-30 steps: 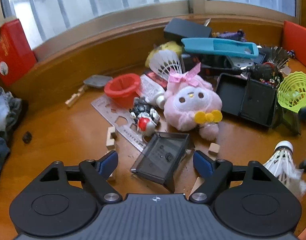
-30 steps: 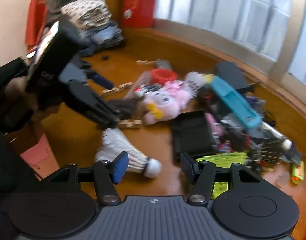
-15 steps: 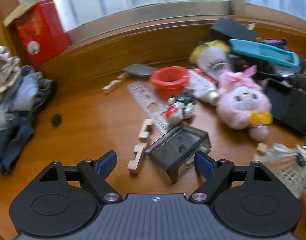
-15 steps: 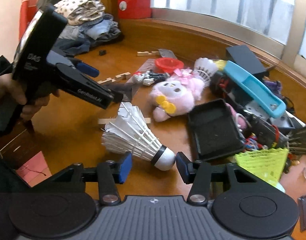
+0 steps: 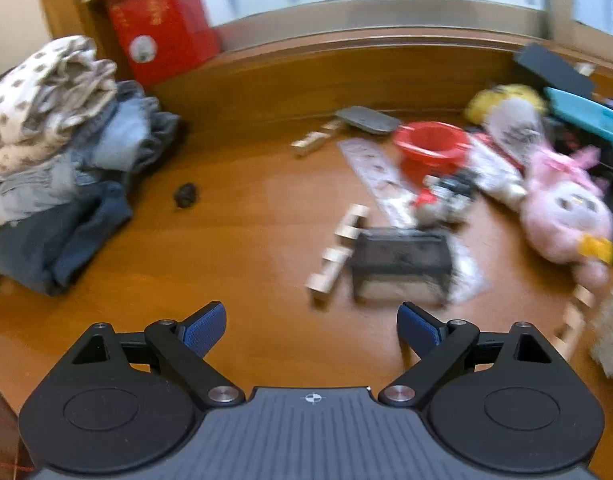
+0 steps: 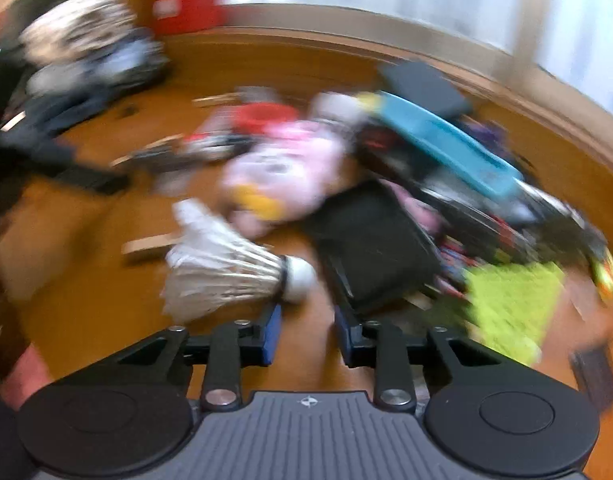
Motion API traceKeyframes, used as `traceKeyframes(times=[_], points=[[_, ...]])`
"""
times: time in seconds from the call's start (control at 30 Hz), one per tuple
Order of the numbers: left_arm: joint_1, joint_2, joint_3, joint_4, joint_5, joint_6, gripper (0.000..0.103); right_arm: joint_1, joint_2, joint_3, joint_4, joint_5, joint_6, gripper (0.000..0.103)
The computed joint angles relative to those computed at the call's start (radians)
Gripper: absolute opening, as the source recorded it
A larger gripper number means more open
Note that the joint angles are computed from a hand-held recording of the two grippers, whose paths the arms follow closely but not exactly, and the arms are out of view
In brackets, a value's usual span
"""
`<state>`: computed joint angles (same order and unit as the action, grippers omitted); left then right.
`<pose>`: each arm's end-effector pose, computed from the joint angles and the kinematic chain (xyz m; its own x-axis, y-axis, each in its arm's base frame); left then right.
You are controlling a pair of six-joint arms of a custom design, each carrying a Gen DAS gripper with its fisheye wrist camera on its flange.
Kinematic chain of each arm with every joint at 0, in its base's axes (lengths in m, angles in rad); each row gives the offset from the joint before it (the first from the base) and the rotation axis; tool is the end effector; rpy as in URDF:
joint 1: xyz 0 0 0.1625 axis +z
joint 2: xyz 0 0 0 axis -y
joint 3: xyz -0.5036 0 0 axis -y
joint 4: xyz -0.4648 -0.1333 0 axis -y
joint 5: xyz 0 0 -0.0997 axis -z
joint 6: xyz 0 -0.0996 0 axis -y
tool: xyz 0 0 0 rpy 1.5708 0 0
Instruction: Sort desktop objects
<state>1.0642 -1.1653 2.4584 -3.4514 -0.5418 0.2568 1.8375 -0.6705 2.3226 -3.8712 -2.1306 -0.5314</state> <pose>-0.0211 -0.4887 0.1908 -0.5564 0.0252 -0.8305 0.5637 0.7458 -0.3550 0.2060 -0.4488 0.0051 -0.6711 -0.3155 0.6709 -0.6381 0.7065 -0.3061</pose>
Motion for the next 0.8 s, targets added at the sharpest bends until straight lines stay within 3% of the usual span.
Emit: traceKeyframes(times=[0.1, 0.2, 0.43, 0.53, 0.67, 0.8], points=[[-0.014, -0.012, 0.019, 0.031, -0.033, -0.004, 0.095, 0.0, -0.026, 0.017, -0.018, 0.022, 0.021, 0.029], [-0.029, -0.042, 0.035, 0.082, -0.076, -0.032, 0.096, 0.012, -0.052, 0.033, -0.026, 0.097, 0.006, 0.03], [-0.049, -0.105, 0.091, 0.129, -0.19, -0.018, 0.102, 0.006, -0.105, -0.02, 0.22, 0.323, 0.077, 0.032], [-0.047, -0.084, 0.097, 0.119, -0.185, -0.028, 0.102, 0.012, -0.076, -0.09, 0.332, 0.287, 0.095, 0.032], [-0.039, -0.031, 0.093, 0.021, -0.179, -0.002, 0.103, 0.033, -0.023, -0.165, 0.407, 0.165, 0.128, 0.034], [-0.042, 0.029, 0.085, -0.11, -0.116, 0.065, 0.103, 0.037, -0.021, -0.172, 0.439, 0.177, 0.126, 0.041]])
